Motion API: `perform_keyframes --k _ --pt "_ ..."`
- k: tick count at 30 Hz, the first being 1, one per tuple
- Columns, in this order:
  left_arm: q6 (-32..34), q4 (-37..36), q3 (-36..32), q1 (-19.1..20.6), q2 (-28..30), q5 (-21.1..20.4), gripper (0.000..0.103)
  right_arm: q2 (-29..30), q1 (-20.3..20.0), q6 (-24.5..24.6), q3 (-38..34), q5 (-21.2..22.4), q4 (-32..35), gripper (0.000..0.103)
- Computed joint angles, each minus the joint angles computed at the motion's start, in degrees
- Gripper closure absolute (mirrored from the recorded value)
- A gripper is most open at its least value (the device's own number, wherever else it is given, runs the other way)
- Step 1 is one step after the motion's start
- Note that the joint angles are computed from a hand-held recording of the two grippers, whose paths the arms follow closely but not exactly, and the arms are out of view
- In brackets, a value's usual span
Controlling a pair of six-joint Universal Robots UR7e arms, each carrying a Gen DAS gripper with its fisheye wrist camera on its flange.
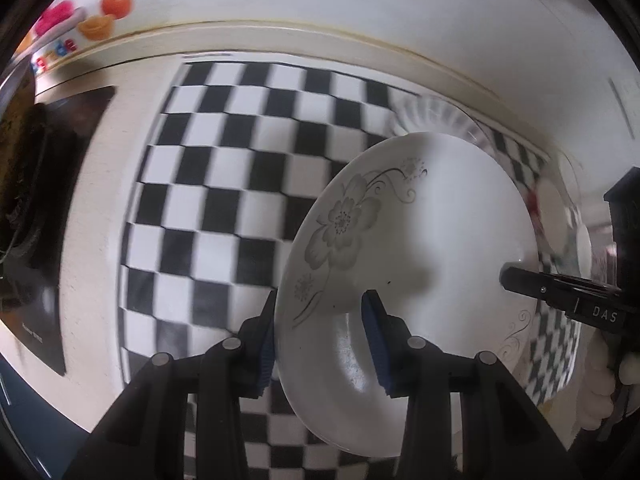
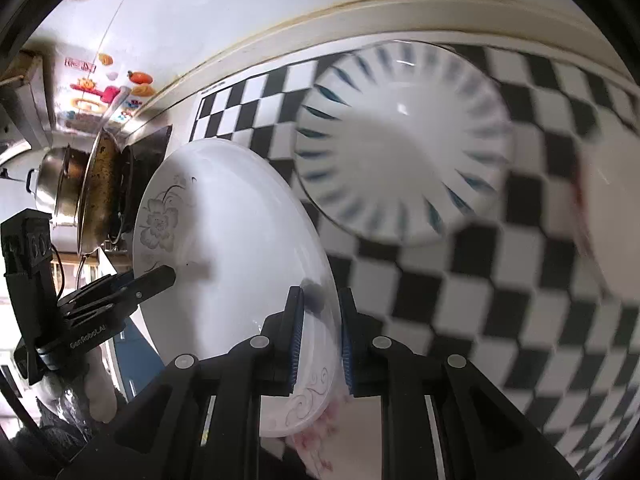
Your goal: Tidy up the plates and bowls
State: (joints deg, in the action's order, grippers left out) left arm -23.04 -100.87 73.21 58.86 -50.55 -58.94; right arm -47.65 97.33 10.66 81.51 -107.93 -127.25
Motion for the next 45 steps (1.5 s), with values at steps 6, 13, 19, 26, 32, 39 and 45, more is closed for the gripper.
perform_keyframes --k 6,13,19,26,32,39,45 --pt "0.9 -1.51 5.54 -3.2 -0.53 -2.59 0.066 -11.17 -1.32 2.21 15.24 -1.13 -6.58 0.084" --pt "1.27 0.01 7.84 -5.28 1.95 -4.82 0.066 -19.91 -4.92 4.11 27.32 -1.44 -10.48 0.084" --pt "0.41 1.43 10.06 -6.33 2.89 -5.59 0.066 -22.59 -7.1 4.3 31.36 -2.0 -11.69 0.084" --pt "-1.22 1.62 10.59 -7.1 4.13 -3.54 0.065 -21.67 -7.22 3.54 31.77 -3.97 -10.48 0.084" --pt "-3.39 2.83 10.76 -6.65 4.78 -3.47 0.065 -21.32 -7.06 3.28 31.67 -4.45 -9.77 0.085" --pt "-5.38 1.93 11.24 -6.54 4.72 -4.46 0.064 -21.21 -7.38 5.43 30.18 -3.86 -6.65 0.084" --pt "-6.63 0.98 12.13 -6.76 4.0 -4.44 0.063 -21.05 -7.31 8.03 28.07 -3.42 -2.51 0.084"
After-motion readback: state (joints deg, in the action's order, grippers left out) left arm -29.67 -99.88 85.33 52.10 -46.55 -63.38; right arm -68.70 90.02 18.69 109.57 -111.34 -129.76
